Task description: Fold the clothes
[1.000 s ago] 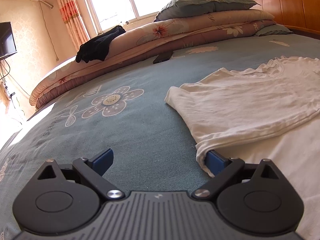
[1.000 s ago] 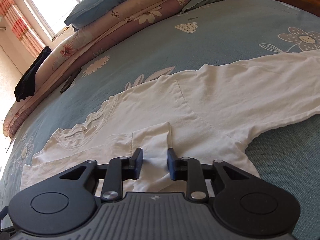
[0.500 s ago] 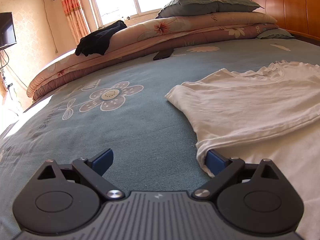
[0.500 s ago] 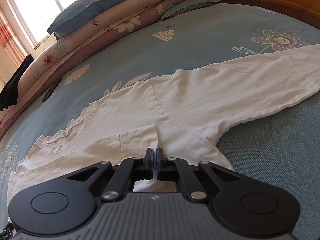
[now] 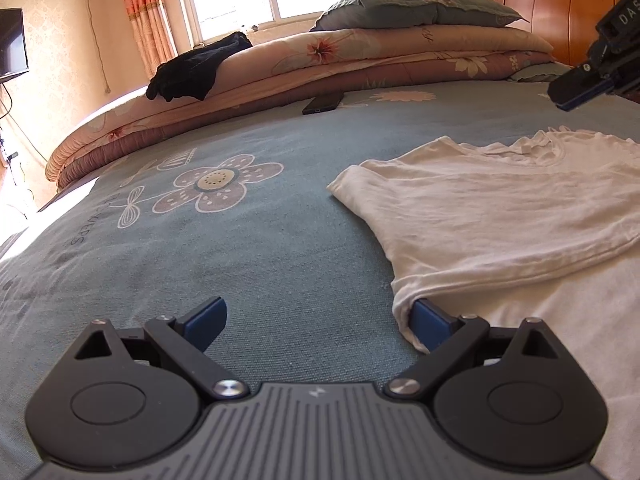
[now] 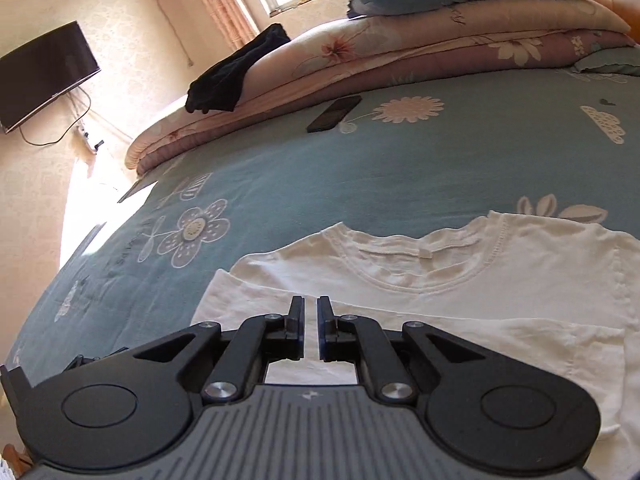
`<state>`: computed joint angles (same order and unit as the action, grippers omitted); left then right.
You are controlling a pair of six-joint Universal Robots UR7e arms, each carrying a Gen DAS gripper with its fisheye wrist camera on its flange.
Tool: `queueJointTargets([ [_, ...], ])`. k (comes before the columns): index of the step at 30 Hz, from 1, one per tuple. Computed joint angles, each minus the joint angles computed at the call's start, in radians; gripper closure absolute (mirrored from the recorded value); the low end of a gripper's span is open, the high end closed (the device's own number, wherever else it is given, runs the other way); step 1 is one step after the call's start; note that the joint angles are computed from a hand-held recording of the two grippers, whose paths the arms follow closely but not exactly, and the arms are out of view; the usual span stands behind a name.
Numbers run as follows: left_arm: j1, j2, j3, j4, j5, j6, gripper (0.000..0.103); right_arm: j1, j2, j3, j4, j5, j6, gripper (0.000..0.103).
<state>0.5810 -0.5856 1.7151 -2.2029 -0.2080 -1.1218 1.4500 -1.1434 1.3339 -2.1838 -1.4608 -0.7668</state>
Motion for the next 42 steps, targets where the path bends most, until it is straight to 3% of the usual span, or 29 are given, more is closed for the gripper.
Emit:
queueJointTargets([
  [5, 0.005, -0.008, 0.031, -0.159, -0.037, 0.086, 0.006, 0.092, 0.089, -0.010, 0.078, -0.065, -0.034, 0.096],
  [10, 0.008, -0.013, 0.052, -0.257, -0.062, 0.132, 0.006, 0.132, 0.149, -0.011, 0.143, -0.108, -0.011, 0.096],
  [14, 0.009, -0.023, 0.061, -0.249, -0.074, 0.112, 0.001, 0.147, 0.171, 0.041, 0.046, -0.171, -0.019, 0.096],
  [20, 0.008, -0.031, 0.080, -0.317, -0.096, 0.147, 0.001, 0.129, 0.188, 0.042, 0.013, -0.111, 0.025, 0.096],
  [26, -0.001, -0.062, 0.125, -0.407, -0.131, 0.193, 0.001, 0.121, 0.114, 0.058, 0.095, -0.108, -0.033, 0.095],
  [33, -0.003, -0.139, 0.191, -0.287, -0.095, -0.042, 0.001, 0.101, 0.065, 0.139, 0.098, -0.156, -0.061, 0.095],
  [39, -0.002, -0.151, 0.208, -0.320, -0.087, -0.070, 0.001, 0.110, -0.015, 0.265, -0.030, -0.203, -0.262, 0.096],
  [42, -0.003, -0.154, 0.203, -0.284, -0.077, -0.101, 0.001, 0.105, -0.032, 0.288, -0.076, -0.151, -0.298, 0.095],
])
